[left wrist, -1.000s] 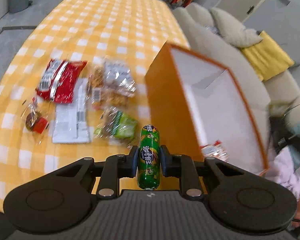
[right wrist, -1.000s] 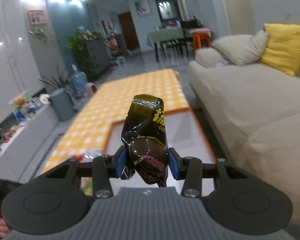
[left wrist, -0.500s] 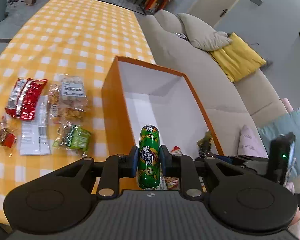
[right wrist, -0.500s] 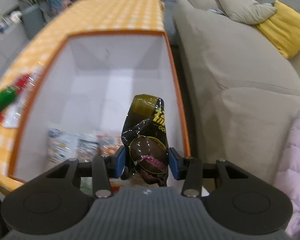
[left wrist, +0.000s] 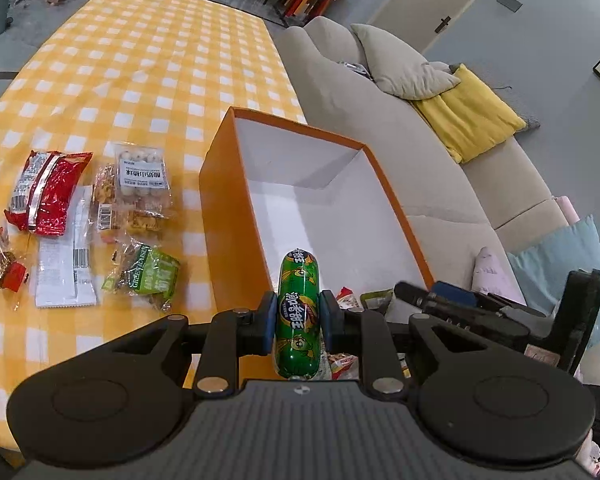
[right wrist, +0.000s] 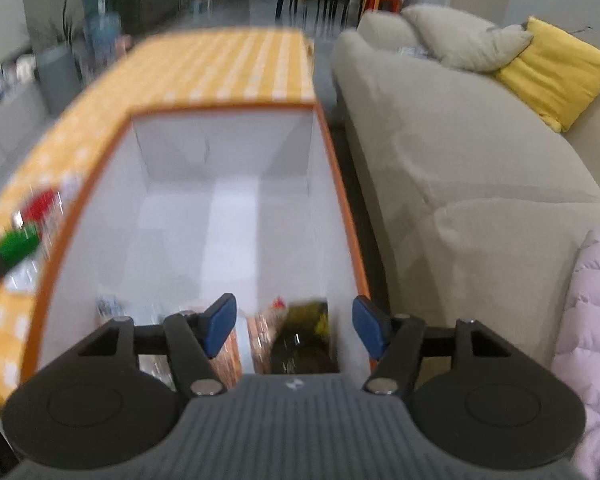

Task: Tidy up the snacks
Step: 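Carry both items over the box and open the right tool to drop the chocolate bag, then lower the green sausage into the box and open the left tool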

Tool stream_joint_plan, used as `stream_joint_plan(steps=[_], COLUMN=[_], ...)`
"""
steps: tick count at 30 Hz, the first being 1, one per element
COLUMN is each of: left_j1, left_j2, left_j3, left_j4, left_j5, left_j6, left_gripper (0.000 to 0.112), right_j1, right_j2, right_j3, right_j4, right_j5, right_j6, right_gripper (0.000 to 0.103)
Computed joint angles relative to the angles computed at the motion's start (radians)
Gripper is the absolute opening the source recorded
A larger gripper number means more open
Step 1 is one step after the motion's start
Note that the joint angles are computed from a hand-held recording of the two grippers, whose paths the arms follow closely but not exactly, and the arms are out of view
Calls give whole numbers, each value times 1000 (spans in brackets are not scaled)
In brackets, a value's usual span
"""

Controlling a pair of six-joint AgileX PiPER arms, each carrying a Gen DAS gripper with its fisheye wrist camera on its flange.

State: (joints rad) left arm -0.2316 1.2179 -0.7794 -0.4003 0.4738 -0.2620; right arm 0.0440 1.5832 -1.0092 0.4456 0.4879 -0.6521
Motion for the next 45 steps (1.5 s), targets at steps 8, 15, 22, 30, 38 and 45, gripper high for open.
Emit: stream_joint_plan(steps=[8, 15, 22, 30, 38, 45], left_j1=[-66, -163, -184, -140, -70, -62], left_j2=[14, 159, 385, 588, 750, 846], left_j3=[-49, -192, -414, -598, -774, -880], left_j4=[97, 245, 313, 221, 193, 210], left_j5=[5, 58, 174, 308, 513, 635], left_j6=[-132, -253, -124, 404, 787, 875], left_gripper=[24, 24, 24, 25, 25, 25], right_j1=[-70, -111, -193, -213, -202, -168], right_j2=[-38, 14, 25, 54, 63, 87], right_j3=[64, 74, 104, 89, 81, 54], right_j4=[443, 638, 844, 857, 873, 819], right_j5=[-42, 32, 112, 132, 137, 105], right_j6=[-421, -550, -713, -694, -706, -649], right_gripper=[64, 64, 64, 64, 64, 64])
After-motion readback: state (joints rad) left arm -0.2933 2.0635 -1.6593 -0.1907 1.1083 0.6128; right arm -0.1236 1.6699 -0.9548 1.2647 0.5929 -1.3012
